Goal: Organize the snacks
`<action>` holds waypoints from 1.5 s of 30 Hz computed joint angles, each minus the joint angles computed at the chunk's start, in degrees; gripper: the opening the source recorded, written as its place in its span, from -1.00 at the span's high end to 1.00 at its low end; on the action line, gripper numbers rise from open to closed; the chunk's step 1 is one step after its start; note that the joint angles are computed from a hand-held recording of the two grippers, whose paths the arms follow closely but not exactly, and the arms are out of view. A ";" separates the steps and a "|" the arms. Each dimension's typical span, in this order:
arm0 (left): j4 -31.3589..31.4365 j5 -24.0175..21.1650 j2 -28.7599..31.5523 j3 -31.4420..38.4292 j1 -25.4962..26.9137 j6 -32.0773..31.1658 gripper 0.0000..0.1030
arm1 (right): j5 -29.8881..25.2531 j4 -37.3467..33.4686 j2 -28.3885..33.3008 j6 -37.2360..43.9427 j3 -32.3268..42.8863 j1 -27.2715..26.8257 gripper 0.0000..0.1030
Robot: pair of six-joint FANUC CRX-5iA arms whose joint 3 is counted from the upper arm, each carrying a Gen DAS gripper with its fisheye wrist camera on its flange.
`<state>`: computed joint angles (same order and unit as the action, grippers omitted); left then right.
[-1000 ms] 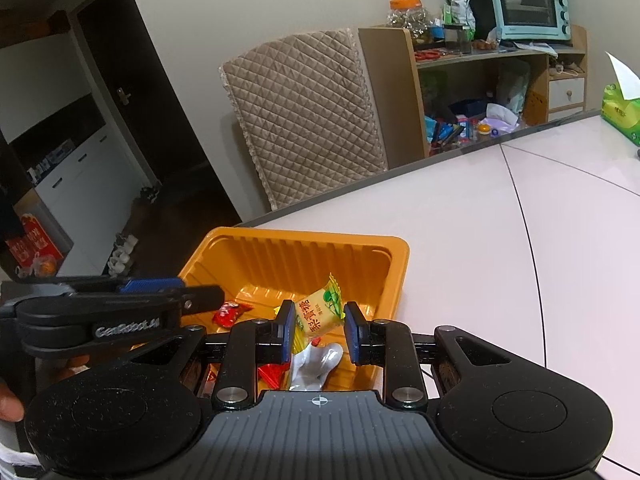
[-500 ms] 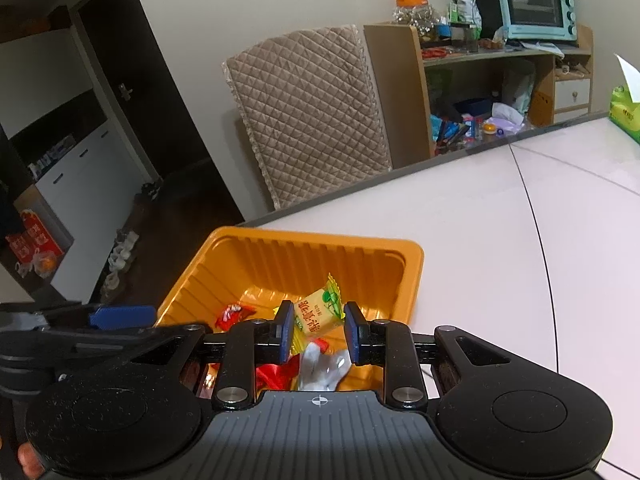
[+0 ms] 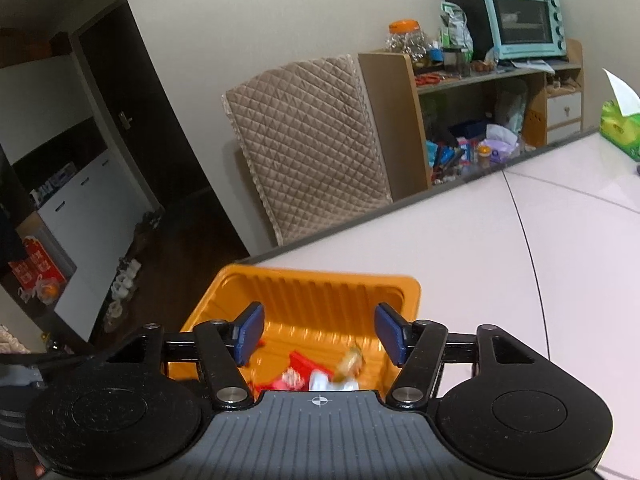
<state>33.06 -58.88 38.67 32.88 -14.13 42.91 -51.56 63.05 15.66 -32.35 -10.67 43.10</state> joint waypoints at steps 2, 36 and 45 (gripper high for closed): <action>0.74 1.18 -1.92 -2.87 0.19 -1.34 -0.36 | -1.36 -1.07 -0.75 -0.35 -0.57 1.44 -0.38; -11.38 11.54 -47.63 -49.40 -4.36 20.74 -0.44 | -16.46 -14.18 -27.81 -0.73 -19.94 33.12 -0.70; -17.27 10.68 -54.19 -53.61 -10.04 31.43 -0.44 | -23.65 -16.50 -33.21 -2.67 -23.75 43.32 -0.70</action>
<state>15.79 -48.20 -15.52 -20.73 -24.16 74.35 -75.21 46.55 -17.56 -35.01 -34.42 86.42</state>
